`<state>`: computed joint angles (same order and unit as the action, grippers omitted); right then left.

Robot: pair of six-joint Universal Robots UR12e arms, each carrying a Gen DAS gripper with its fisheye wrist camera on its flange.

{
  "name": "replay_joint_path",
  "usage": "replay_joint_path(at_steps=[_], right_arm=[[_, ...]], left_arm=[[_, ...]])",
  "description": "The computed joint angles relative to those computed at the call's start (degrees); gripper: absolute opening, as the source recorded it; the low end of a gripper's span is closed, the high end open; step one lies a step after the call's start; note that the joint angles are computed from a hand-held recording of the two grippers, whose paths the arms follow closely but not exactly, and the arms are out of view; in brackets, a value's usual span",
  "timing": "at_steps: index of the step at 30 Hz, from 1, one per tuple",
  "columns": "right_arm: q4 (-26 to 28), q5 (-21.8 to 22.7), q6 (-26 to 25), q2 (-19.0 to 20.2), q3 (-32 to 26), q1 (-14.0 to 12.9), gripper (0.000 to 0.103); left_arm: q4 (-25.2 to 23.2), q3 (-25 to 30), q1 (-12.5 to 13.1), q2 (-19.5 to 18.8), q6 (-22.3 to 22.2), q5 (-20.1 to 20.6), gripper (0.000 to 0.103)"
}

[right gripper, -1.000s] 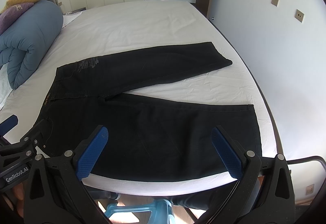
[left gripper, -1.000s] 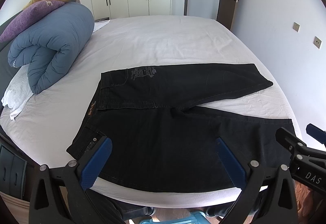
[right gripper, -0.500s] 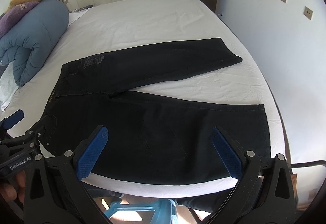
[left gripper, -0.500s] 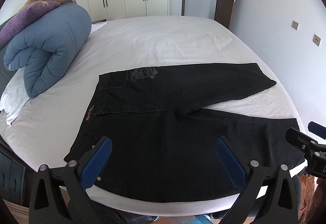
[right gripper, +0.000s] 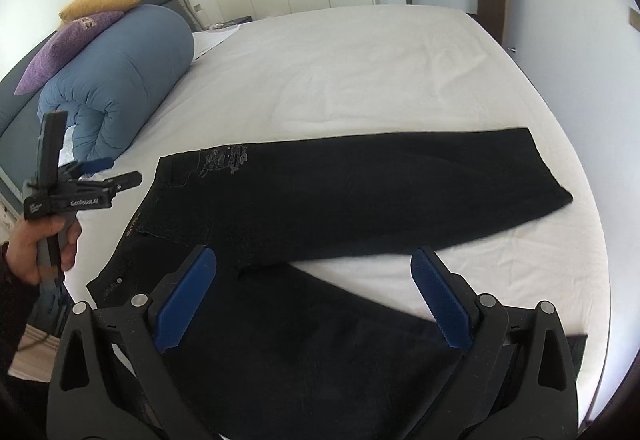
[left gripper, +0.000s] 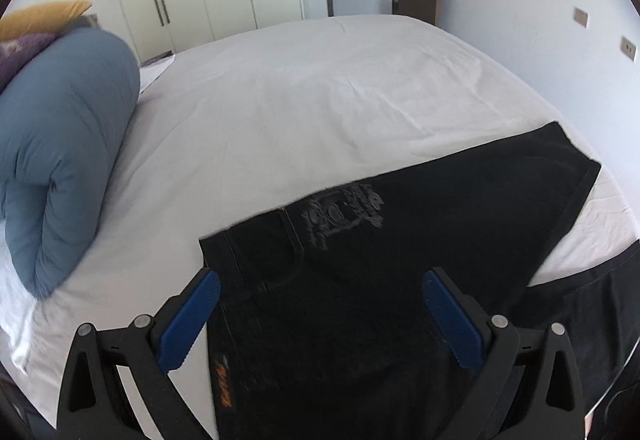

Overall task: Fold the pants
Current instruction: 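Grasp the jeans waistband with the left tool while the right tool grasps the waistband beside it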

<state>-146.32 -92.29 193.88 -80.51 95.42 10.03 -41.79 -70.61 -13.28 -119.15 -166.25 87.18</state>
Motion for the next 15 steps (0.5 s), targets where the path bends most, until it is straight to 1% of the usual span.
replay_joint_path(at_steps=[1, 3, 5, 7, 8, 9, 10, 11, 12, 15], right_arm=[[-0.15, 0.46, -1.96, 1.05, -1.04, -0.33, 0.098], [-0.65, 2.22, -5.66, 3.13, -2.97, -1.19, 0.095], [0.03, 3.86, -8.67, 5.19, -5.10, -1.83, 0.089], [0.91, 5.85, -11.75, 7.12, -7.03, -2.52, 0.085], [1.41, 6.03, -13.31, 8.26, -8.07, -2.78, 0.079], [2.22, 6.50, -14.85, 9.39, -9.22, -3.16, 0.075], [3.14, 7.49, -16.03, 10.34, -10.25, -3.39, 0.068], [4.28, 8.85, -17.15, 11.24, -11.24, -3.79, 0.065], [4.51, 9.24, -17.58, 11.77, -11.69, -3.64, 0.064], [4.95, 11.60, -19.79, 13.43, -12.85, -4.25, 0.062]], left_arm=[[-1.86, 2.95, 0.21, -2.01, 2.67, -0.22, 0.103], [-6.49, 8.84, 0.48, -5.92, 6.47, -0.23, 0.103], [-9.94, 13.49, 0.83, -9.10, 9.60, -1.96, 0.103], [-15.64, 19.36, 0.97, -12.86, 13.38, -2.75, 0.103], [-18.01, 21.76, 0.93, -14.47, 15.15, -2.67, 0.100], [-19.49, 23.07, 0.87, -15.47, 16.57, -2.41, 0.093], [-21.53, 25.16, 0.82, -16.95, 17.89, -1.80, 0.089], [-24.12, 27.54, 0.84, -18.48, 18.41, -1.77, 0.081], [-27.15, 30.15, 0.93, -20.09, 18.53, -1.87, 0.077], [-32.17, 35.23, 1.16, -23.51, 18.63, -1.44, 0.076]])
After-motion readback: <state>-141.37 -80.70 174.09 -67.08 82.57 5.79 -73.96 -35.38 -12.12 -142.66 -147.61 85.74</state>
